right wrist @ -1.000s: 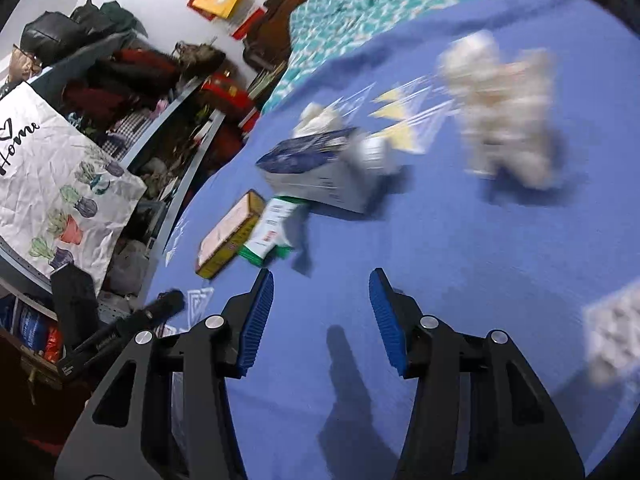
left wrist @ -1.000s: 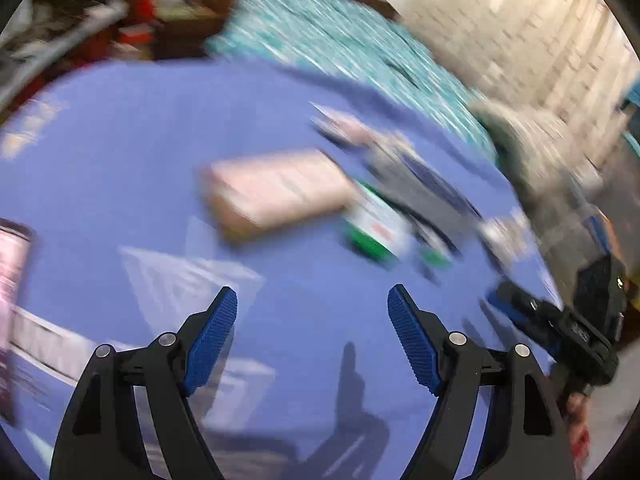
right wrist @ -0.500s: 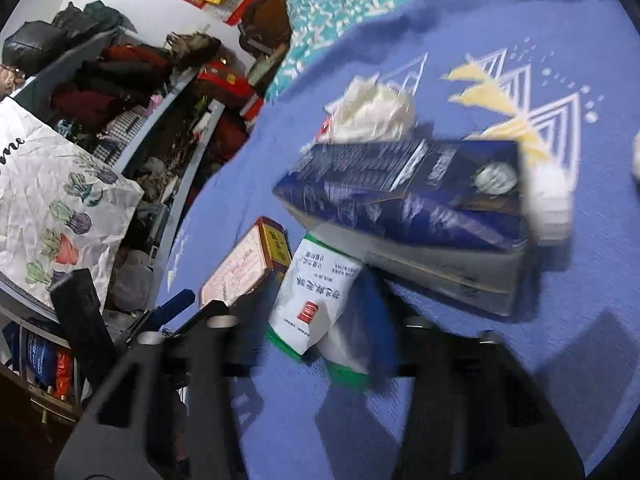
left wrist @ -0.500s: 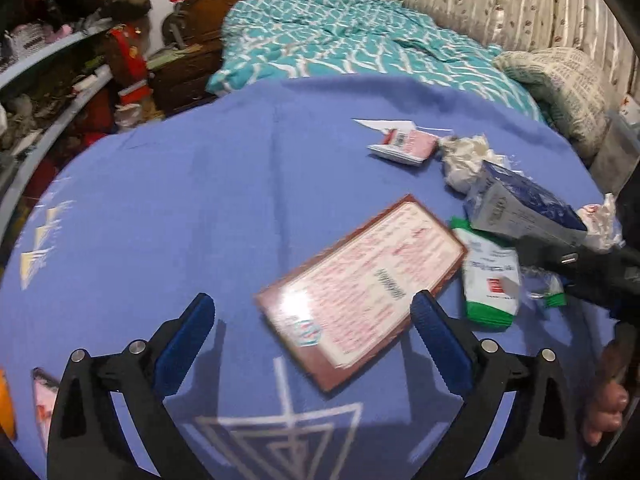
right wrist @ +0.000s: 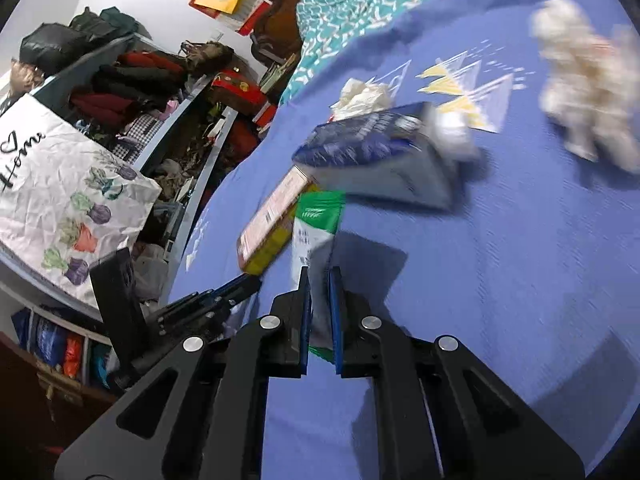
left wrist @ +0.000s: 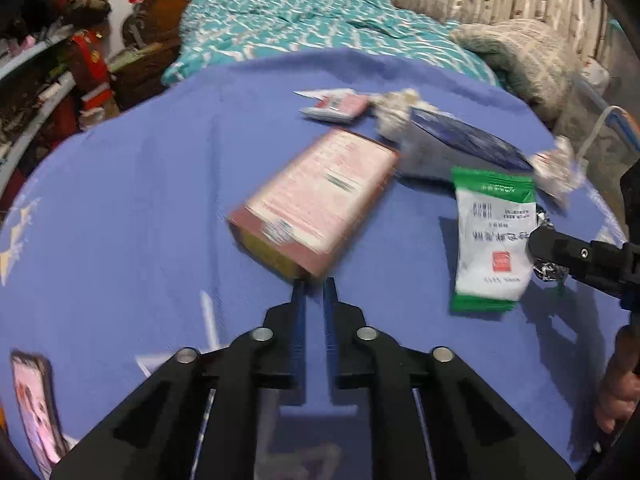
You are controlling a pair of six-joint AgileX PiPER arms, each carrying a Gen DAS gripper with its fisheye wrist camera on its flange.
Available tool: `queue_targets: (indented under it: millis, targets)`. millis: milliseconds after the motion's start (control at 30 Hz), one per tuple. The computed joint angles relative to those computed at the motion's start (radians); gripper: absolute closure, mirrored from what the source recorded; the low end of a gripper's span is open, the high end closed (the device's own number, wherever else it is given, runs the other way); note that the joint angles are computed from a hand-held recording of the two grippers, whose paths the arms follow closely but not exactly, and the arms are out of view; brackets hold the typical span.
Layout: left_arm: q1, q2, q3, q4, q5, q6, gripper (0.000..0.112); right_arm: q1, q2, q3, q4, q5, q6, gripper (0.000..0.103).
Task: Collect trash
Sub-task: 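Return both tools to the bed toward the medicine box and sachet, then grasp the brown medicine box with the left tool while the right tool grasps the green sachet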
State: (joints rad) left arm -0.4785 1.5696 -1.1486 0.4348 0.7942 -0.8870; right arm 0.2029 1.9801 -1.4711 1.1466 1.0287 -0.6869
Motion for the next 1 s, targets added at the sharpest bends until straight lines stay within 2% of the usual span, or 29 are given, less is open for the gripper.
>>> queue_targets:
  millis: [100,167,200,233,267,333,367,400,433,467,533,667,733,800,867,1000]
  targets:
    - [-0.018,-0.052,0.034,-0.063,-0.015,0.026,0.1,-0.068,-0.091,0.143,0.008,-0.013,-0.092,0.092]
    - [-0.03,-0.058,0.022,-0.012,0.02,-0.016,0.061,-0.124,-0.132,0.206,-0.004,-0.016,-0.131,0.092]
    - [-0.032,-0.049,0.002,0.06,0.052,-0.074,0.025,-0.148,-0.144,0.226,-0.006,-0.011,-0.142,0.091]
    - [-0.034,-0.04,-0.014,0.101,0.076,-0.111,0.018,-0.167,-0.149,0.237,-0.008,-0.005,-0.151,0.091]
    - [-0.017,-0.019,-0.045,0.118,0.083,-0.108,0.018,-0.181,-0.157,0.247,-0.02,-0.009,-0.153,0.089]
    - [0.023,0.049,-0.125,0.099,0.098,-0.029,0.018,-0.186,-0.19,0.274,-0.066,-0.073,-0.133,0.088]
    - [0.032,0.106,-0.182,0.112,0.125,-0.008,0.018,-0.187,-0.2,0.292,-0.062,-0.09,-0.135,0.079]
    - [0.045,0.144,-0.222,0.108,0.137,0.022,0.018,-0.199,-0.196,0.297,-0.047,-0.081,-0.14,0.05]
    - [0.058,0.193,-0.269,0.087,0.151,0.066,0.018,-0.209,-0.194,0.305,-0.031,-0.074,-0.141,0.029]
    - [0.067,0.225,-0.303,0.065,0.165,0.099,0.018,-0.222,-0.196,0.318,-0.011,-0.076,-0.145,0.019]
    - [0.079,0.27,-0.34,0.018,0.165,0.157,0.018,-0.249,-0.213,0.351,0.048,-0.083,-0.191,0.019]
    - [0.04,0.249,-0.286,0.09,0.129,0.106,0.021,-0.257,-0.17,0.291,0.012,-0.043,-0.161,0.033]
    - [0.021,0.231,-0.26,0.127,0.122,0.063,0.04,-0.256,-0.139,0.25,0.0,-0.022,-0.138,0.042]
    - [-0.002,0.219,-0.244,0.15,0.136,0.039,0.044,-0.238,-0.108,0.209,-0.001,-0.006,-0.108,0.05]
    - [-0.016,0.199,-0.223,0.145,0.133,0.025,0.047,-0.184,-0.115,0.201,-0.001,-0.04,-0.063,0.05]
    - [-0.044,0.117,-0.152,0.067,0.093,0.024,0.05,-0.174,-0.125,0.215,0.014,-0.031,-0.079,0.051]
